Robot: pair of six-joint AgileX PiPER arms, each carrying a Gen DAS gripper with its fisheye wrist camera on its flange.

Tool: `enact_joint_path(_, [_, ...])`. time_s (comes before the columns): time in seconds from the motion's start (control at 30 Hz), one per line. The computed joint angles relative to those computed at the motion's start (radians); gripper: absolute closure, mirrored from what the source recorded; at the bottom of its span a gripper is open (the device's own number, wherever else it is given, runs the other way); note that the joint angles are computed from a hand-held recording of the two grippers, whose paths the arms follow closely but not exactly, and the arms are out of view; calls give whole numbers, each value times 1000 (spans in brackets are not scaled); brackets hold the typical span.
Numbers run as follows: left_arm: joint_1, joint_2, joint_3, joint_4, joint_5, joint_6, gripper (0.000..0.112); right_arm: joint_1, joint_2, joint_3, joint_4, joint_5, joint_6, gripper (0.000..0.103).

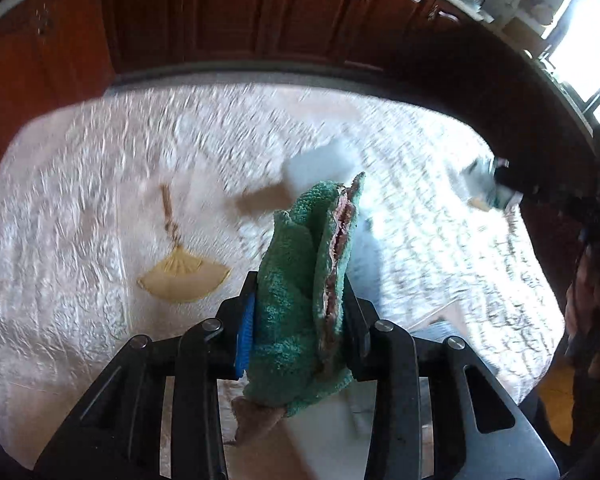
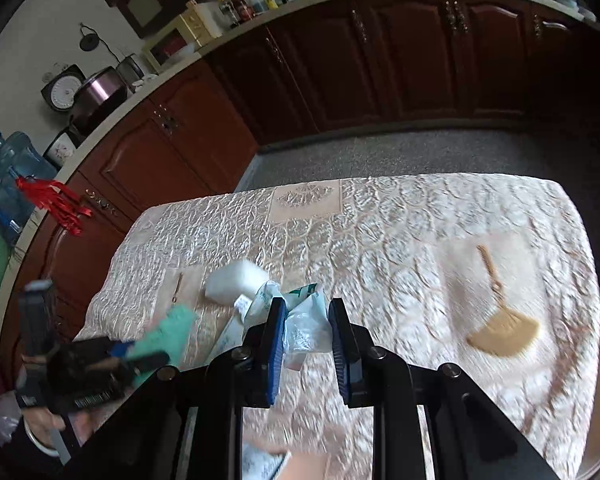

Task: Collect trash
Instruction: 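Grasp the green towel with the left tool while the right tool grasps a white wrapper, then carry both items over the white bin and open both tools to drop them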

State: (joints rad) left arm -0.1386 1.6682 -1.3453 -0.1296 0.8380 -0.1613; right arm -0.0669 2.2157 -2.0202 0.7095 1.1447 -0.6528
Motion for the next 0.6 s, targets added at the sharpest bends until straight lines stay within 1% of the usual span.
enact_joint_path(0.1, [-55, -17, -36, 44, 10, -50, 79, -36, -74, 107, 23, -27, -66, 83])
enact_joint_path(0.17, [-94, 6, -87, 77, 21, -93, 79, -56, -109, 159, 36, -40, -96, 83])
enact_joint_path(0.3, [-174, 32, -190, 152, 69, -160, 79, -117, -152, 214, 66, -31, -136, 83])
enact_joint_path(0.37, [-215, 71, -260, 184, 93, -196, 79, -146, -170, 238, 74, -34, -156, 83])
enact_joint_path(0.53, [-306, 125, -374, 237, 143, -243, 79, -248, -201, 277, 95, -22, -211, 83])
enact_joint_path(0.6, [-349, 165, -453, 259, 178, -251, 79, -285, -203, 274, 97, -15, -220, 83])
